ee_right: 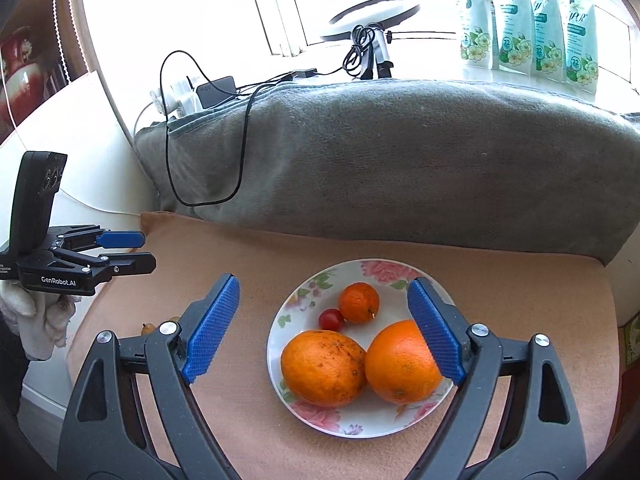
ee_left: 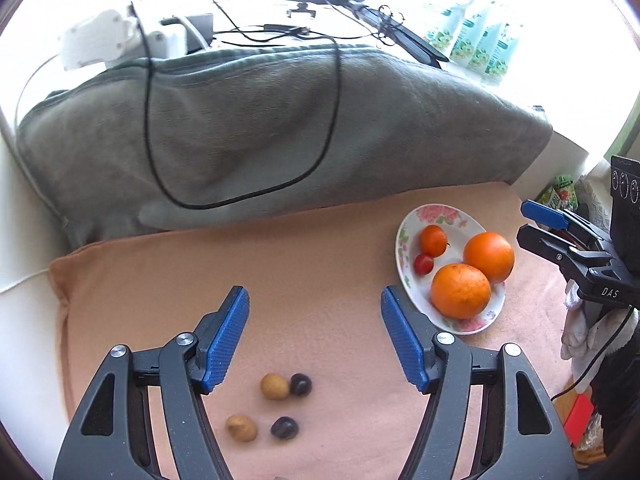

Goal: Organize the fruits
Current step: 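Move the right gripper toward a brown longan while the left gripper approaches a red tomato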

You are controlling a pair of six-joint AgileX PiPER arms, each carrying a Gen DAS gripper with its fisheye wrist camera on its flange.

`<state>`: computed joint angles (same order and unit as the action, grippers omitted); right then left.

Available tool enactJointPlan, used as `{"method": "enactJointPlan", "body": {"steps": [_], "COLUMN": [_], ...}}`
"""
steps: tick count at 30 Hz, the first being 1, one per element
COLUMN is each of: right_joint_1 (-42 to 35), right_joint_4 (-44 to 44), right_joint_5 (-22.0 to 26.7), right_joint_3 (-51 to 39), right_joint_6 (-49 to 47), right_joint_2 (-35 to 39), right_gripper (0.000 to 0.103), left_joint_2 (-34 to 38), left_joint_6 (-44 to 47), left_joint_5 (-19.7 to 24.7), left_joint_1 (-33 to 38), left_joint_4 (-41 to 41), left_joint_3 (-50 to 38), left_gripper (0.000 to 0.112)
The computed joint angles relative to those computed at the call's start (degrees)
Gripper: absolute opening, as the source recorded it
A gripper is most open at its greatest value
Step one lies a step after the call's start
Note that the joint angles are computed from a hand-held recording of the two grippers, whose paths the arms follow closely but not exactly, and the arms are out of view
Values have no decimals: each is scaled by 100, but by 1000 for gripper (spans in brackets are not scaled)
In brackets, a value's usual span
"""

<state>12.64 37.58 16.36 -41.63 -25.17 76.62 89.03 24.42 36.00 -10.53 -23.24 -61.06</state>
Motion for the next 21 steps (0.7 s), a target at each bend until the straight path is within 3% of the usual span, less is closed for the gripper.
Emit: {"method": "enactJointPlan", "body": {"steps": [9,13,21], "right_joint_1": [900,1235,1739], "right_joint_4": [-271,-150,183], "right_joint_5": [-72,-75,75], "right_joint_3": [-332,-475,-948], "right_joint_6": [348,233,-126], "right_joint_2": [479,729,1430], "right_gripper": [88,88,86], "left_joint_2": [-1084,-1314,-1404], "left_joint_6": [1121,1746,2548], "left_joint_5": [-240,-131,-153], "left_joint_1": [1175,1701,2113], "left_joint_4": [-872,-1388,-1916], "left_joint_3": [1424,1836,2412], "left_gripper": [68,68,68]}}
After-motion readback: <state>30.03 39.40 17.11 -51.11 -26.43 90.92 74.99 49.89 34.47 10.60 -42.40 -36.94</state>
